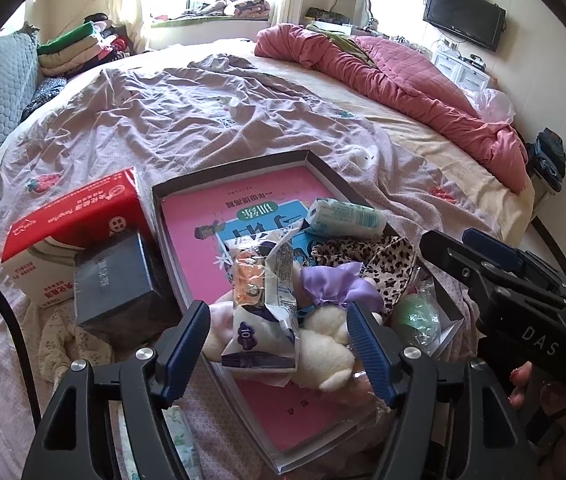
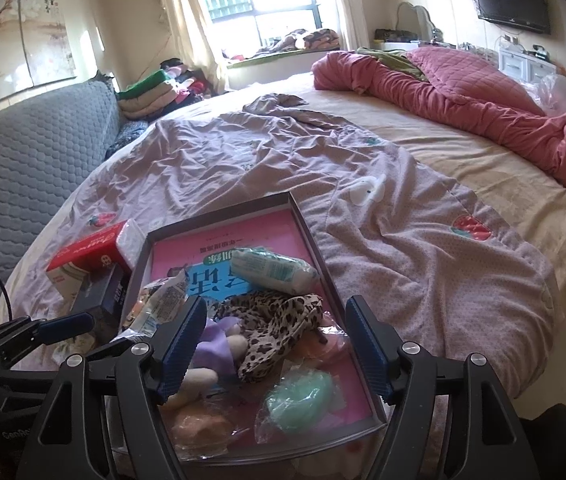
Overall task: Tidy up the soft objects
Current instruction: 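Move both open grippers back over the remaining items beside the tray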
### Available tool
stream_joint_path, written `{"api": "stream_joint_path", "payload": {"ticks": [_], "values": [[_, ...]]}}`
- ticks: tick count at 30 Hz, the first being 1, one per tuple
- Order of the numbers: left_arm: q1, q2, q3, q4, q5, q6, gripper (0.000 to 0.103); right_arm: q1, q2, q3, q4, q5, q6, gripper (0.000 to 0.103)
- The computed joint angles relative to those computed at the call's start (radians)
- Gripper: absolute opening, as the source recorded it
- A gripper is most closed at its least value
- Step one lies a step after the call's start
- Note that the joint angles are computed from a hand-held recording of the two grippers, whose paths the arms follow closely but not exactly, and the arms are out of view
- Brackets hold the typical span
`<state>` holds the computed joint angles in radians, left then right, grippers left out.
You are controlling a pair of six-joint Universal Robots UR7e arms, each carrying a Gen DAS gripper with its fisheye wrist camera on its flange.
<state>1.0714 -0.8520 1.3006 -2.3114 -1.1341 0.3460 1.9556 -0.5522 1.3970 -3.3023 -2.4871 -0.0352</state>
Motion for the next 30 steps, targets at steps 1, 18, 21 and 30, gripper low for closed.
{"api": "stream_joint_path", "payload": {"ticks": [1, 18, 21, 30], "values": [[0.0, -0.002, 0.002, -0.002, -0.001, 0.001, 0.07, 0.002, -0.001, -0.001, 0.007, 0.0, -0.002, 0.075], [-0.007, -0.053, 0.017, 0.0, 0.022, -0.006, 0.07, 0.039, 0.025, -0.042, 0.003, -0.031, -0.056, 0.077], [-0.009, -0.06, 0.019, -0.003, 0.029, -0.007, 0.07, 0.046, 0.03, -0.05, -0.016, -0.04, -0.07, 0.077], [-0.016, -0.088, 0.029, -0.002, 0.039, -0.012, 0.07, 0.069, 0.022, -0.058, 0.019, -0.058, -0.078, 0.078]]}}
